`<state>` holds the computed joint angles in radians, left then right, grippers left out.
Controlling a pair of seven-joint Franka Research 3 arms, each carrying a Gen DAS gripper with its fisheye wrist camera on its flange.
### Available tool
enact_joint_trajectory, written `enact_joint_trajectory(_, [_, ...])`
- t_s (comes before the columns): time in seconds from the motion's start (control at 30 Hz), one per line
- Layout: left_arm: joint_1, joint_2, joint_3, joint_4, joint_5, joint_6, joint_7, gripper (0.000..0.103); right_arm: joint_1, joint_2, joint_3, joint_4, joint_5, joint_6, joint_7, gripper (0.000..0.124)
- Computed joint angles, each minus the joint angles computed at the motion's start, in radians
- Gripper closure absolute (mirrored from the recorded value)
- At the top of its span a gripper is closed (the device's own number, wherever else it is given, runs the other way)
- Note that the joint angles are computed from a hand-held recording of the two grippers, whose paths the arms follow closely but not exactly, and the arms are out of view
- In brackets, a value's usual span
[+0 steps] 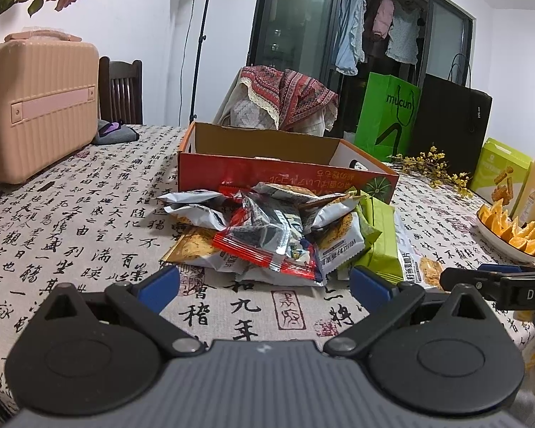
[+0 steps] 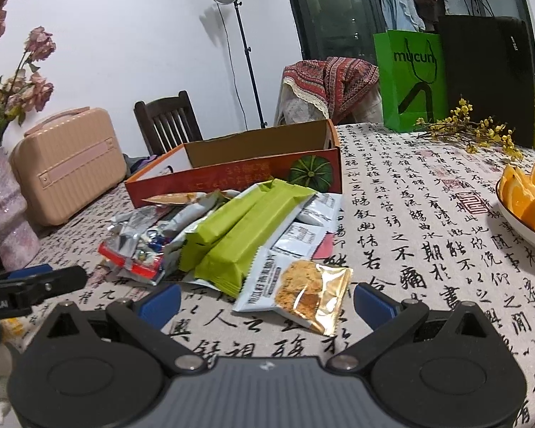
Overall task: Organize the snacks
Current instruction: 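Grasp a gold cracker packet with the right tool while the left tool grasps another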
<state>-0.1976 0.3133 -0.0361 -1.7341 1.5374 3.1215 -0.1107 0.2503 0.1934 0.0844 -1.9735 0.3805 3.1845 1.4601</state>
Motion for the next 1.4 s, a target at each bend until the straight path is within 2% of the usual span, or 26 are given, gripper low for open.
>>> enact_joint_trajectory(0.1, [0.004, 0.009, -0.003, 0.003, -0.055, -0.003, 0.053, 0.0, 0.094, 0.02, -0.117, 0.023, -0.102, -0.025, 0.077, 0.021])
enact_joint_trajectory(0.2, [-0.004, 0.017, 0.007, 0.004, -0.115, -0.004, 0.107, 0.0, 0.14, 0.059, -0.183, 0.078, -0.198, -0.083, 0.149, 0.021])
enact_joint_trajectory(0.3, [-0.013, 0.023, 0.016, 0.002, -0.181, -0.007, 0.172, 0.0, 0.151, 0.099, -0.209, 0.134, -0.273, -0.139, 0.196, 0.022])
enact_joint_trajectory(0.5, [-0.036, 0.035, 0.044, -0.001, -0.299, -0.007, 0.269, 0.0, 0.112, 0.157, -0.174, 0.215, -0.336, -0.217, 0.203, 0.022])
enact_joint_trajectory(0.57, [-0.043, 0.039, 0.052, -0.004, -0.34, -0.003, 0.303, 0.0, 0.139, 0.169, -0.206, 0.223, -0.38, -0.21, 0.246, 0.021])
enact_joint_trajectory(0.63, [-0.057, 0.041, 0.066, -0.006, -0.366, -0.001, 0.324, 0.0, 0.137, 0.175, -0.205, 0.225, -0.392, -0.198, 0.258, 0.022])
enact_joint_trajectory(0.8, [-0.084, 0.042, 0.096, -0.014, -0.406, 0.005, 0.35, 0.0, 0.119, 0.161, -0.189, 0.196, -0.387, -0.159, 0.244, 0.039])
enact_joint_trajectory(1.03, [-0.108, 0.037, 0.121, -0.023, -0.437, 0.007, 0.371, 0.0, 0.107, 0.12, -0.174, 0.127, -0.346, -0.099, 0.227, 0.047])
enact_joint_trajectory(1.2, [-0.104, 0.042, 0.111, -0.017, -0.465, -0.006, 0.408, 0.0, 0.164, 0.092, -0.242, 0.082, -0.376, -0.064, 0.273, 0.055])
enact_joint_trajectory(1.4, [-0.104, 0.068, 0.107, 0.035, -0.511, -0.02, 0.476, 0.0, 0.213, 0.073, -0.307, 0.056, -0.403, -0.009, 0.307, 0.055])
